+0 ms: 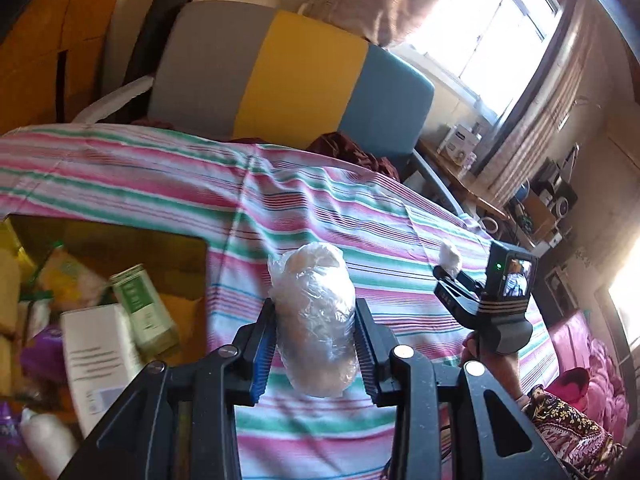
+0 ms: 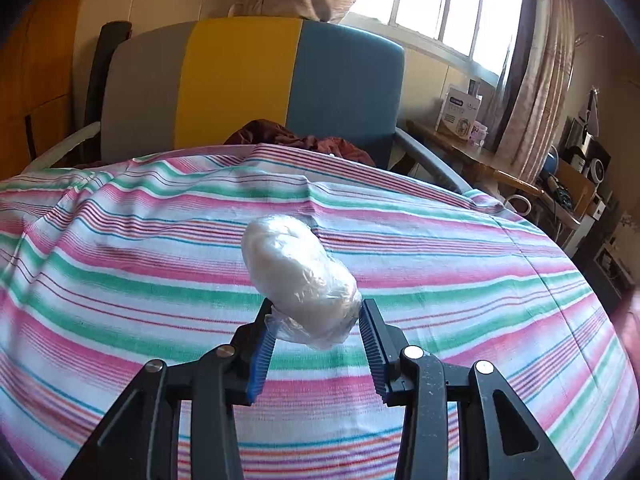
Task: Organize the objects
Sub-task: 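Carry both wrapped white balls over the gold tray and open both tools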
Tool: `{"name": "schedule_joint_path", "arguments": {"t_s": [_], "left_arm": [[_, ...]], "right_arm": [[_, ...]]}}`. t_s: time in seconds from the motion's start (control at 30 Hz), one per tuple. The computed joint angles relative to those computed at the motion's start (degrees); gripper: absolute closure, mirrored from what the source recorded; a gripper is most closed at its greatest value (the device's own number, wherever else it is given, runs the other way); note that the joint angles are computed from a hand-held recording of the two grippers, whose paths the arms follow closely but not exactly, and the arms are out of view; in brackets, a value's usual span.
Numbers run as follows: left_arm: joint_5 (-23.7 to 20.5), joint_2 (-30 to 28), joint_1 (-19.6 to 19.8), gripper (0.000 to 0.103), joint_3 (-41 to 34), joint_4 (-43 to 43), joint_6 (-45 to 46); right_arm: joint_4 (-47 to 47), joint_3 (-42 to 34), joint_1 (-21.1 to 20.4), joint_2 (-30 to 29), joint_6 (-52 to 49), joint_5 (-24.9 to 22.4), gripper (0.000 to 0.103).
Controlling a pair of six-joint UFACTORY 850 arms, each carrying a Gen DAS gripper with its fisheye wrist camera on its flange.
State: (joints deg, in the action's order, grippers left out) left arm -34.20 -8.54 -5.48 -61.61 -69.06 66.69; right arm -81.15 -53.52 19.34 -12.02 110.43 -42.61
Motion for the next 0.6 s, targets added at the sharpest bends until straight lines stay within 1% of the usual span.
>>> {"name": "schedule_joint_path", "arguments": {"t_s": [0.23,0.37,0.43,0.6], "left_arm": [[-2.0,0.7,5.3,0.067,1.1,-1.7,1.4],[-2.3,1.1,8.2,0.067,1.8,-2.1,3.0],[-2.1,1.1,9.8,0.067,1.9,-2.0,3.0],[-3.5,-0.1,14.1,0.067,1.3,-2.4,2.5]], "right_arm": [[2.8,1.0,2.3,1.5,0.1,-0.6,0.061],[4.0,0.8,3.7,1.6,-0.9,-0.8,0.061],[4.3,0.6,4.5,1.6,-1.6,-0.9,0.061],[4.5,0.2,6.7,2.0,-1.6,-1.2,0.061]]}}
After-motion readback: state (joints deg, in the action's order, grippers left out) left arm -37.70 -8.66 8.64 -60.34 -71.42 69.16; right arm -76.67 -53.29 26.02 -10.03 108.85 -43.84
